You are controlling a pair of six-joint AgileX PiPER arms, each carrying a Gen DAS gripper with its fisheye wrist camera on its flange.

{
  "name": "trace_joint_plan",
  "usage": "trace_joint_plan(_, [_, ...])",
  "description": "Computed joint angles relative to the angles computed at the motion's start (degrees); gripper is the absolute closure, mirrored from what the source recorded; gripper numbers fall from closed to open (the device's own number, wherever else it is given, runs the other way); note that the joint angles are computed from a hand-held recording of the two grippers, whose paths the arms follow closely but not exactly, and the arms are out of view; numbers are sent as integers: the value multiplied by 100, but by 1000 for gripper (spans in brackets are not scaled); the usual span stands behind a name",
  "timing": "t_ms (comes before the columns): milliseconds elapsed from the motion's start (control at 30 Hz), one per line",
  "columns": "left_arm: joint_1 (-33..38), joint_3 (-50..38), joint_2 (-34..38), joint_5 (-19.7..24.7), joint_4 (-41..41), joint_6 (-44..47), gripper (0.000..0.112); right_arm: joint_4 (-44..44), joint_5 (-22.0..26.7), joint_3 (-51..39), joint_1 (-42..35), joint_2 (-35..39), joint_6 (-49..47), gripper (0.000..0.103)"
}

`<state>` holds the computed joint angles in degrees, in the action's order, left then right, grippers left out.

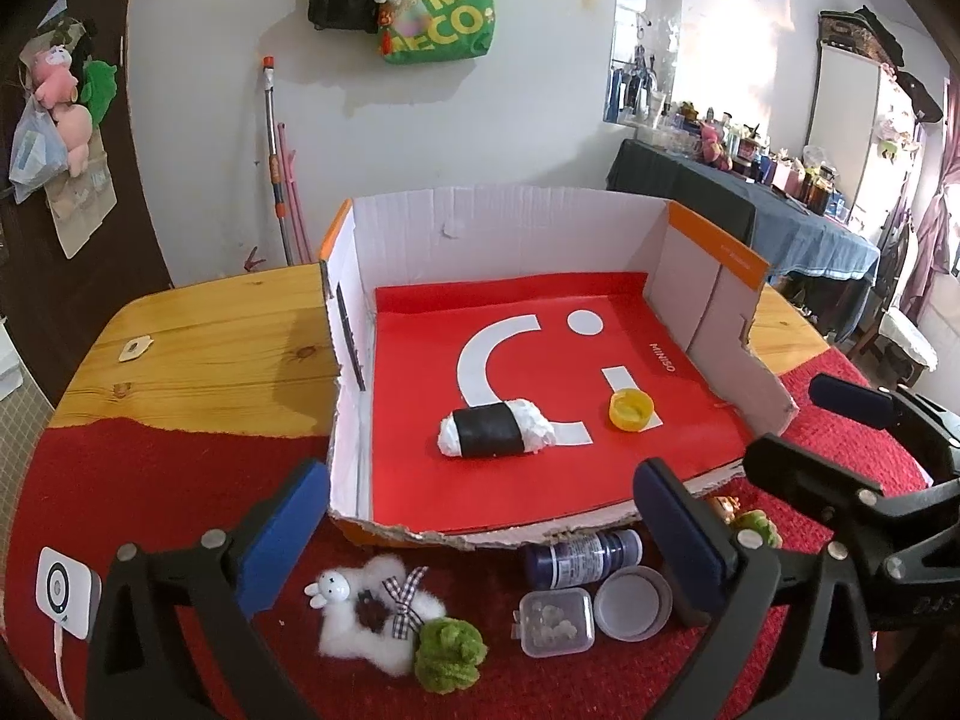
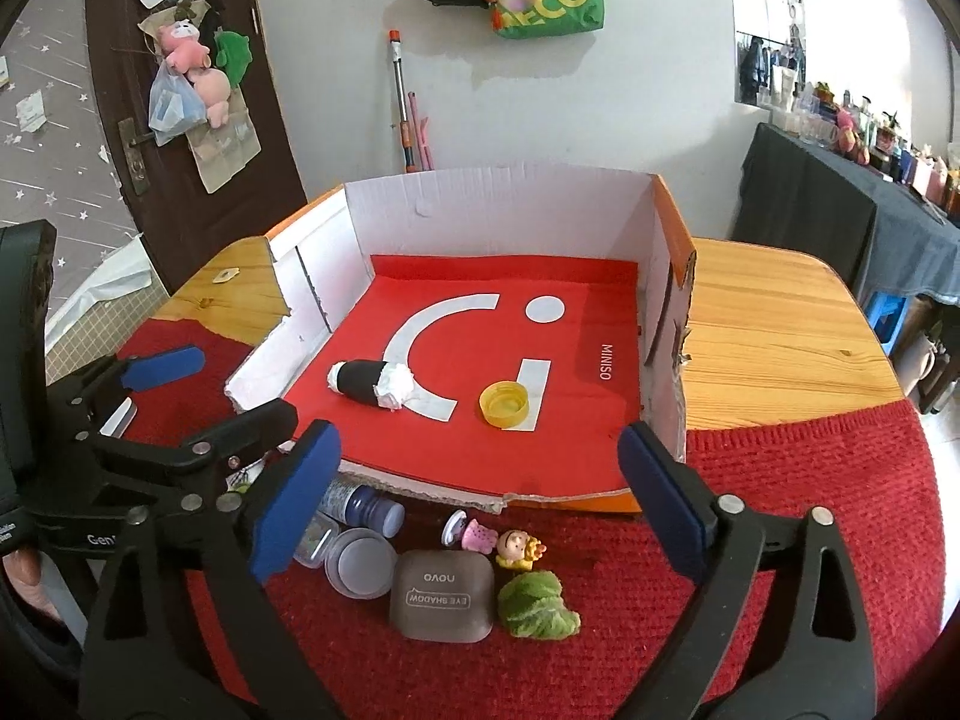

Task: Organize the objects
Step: 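Withdraw both tools from the box back toward the remaining items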

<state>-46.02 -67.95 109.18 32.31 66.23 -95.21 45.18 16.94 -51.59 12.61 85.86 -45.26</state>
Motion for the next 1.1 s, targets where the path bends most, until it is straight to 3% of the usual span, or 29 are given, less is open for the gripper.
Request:
trace_joint_plan(933, [-554,675,-410,322,539,-986,9,512,-221,871,100,-919,-424,6])
trace_joint_plan(1100, [-637,794,-441,331,665,-1161,20,483,-267,1014,155,-993,-409,15])
